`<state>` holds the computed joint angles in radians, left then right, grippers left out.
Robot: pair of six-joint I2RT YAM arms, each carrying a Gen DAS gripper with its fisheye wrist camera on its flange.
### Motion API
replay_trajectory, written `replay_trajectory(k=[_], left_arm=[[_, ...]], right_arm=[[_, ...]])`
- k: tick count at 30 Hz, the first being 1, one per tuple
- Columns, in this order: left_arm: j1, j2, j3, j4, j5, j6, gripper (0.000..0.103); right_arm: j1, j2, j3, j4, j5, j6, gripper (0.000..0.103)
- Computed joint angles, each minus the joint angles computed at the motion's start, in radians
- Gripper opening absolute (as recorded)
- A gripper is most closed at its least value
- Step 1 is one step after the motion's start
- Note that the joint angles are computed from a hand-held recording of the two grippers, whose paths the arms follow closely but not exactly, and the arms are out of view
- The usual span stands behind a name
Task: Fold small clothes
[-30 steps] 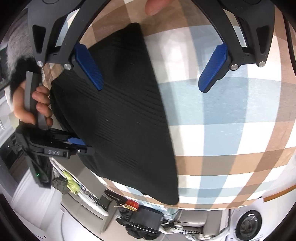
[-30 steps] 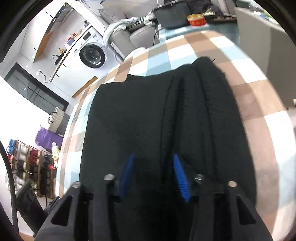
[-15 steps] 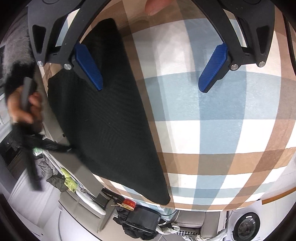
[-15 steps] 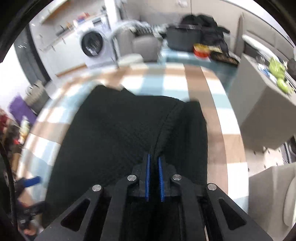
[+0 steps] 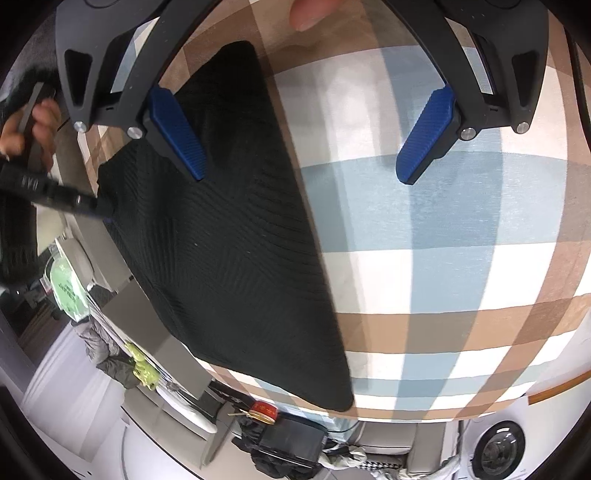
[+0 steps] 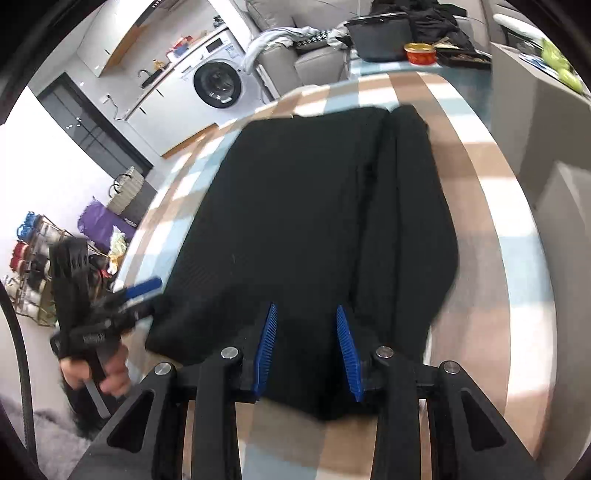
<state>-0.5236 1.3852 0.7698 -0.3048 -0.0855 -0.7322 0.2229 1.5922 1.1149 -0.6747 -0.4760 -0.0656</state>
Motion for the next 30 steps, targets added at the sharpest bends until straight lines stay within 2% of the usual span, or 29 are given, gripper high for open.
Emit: replay_trajectory(k=[4, 6, 9, 12, 13, 15, 18, 22, 24, 28, 30], left_arm=[[-0.024, 0.017, 0.018, -0.001, -0.005, -0.001, 0.102], [-0.034, 0.013, 0.02, -0.003, -0.013, -0.005, 0.102], [-0.042, -0.003, 0.023, -0.015, -0.025, -0.012, 0.102], [-0.046, -0.02, 0.021, -0.023, -0.035, -0.018, 0.102], [-0.049, -0.019, 0.022, -0.023, -0.039, -0.022, 0.102], [-0.053, -0.013, 0.021, -0.021, -0.036, -0.023, 0.102], [-0.064, 0.009, 0.028, -0.021, -0.034, -0.029, 0.102], [-0.092, 0.018, 0.038, -0.027, -0.041, -0.029, 0.102], [-0.107, 0.022, 0.046, -0.025, -0.042, -0.029, 0.102], [-0.133, 0.063, 0.082, -0.022, -0.051, -0.016, 0.102], [-0.158, 0.09, 0.107, -0.033, -0.074, -0.011, 0.102]], right_arm=[[-0.004, -0.02, -0.074, 0.02, -0.023, -0.006, 0.032], [0.025, -0.02, -0.085, 0.051, 0.023, -0.017, 0.005], [0.062, -0.08, -0.079, 0.059, 0.075, -0.041, 0.005], [0.051, -0.171, -0.043, 0.022, 0.099, -0.06, 0.004], [0.054, -0.191, -0.039, 0.008, 0.137, -0.079, 0.004], [0.06, -0.179, -0.047, -0.008, 0.217, -0.099, 0.004], [0.068, -0.073, -0.076, 0.001, 0.326, -0.081, 0.005], [0.023, -0.091, -0.084, -0.007, 0.256, -0.101, 0.013], [-0.003, -0.109, -0.076, -0.013, 0.232, -0.101, 0.023], [-0.054, -0.135, -0.076, -0.009, 0.137, -0.081, 0.027], [-0.06, -0.102, -0.073, 0.02, 0.108, -0.059, 0.028]])
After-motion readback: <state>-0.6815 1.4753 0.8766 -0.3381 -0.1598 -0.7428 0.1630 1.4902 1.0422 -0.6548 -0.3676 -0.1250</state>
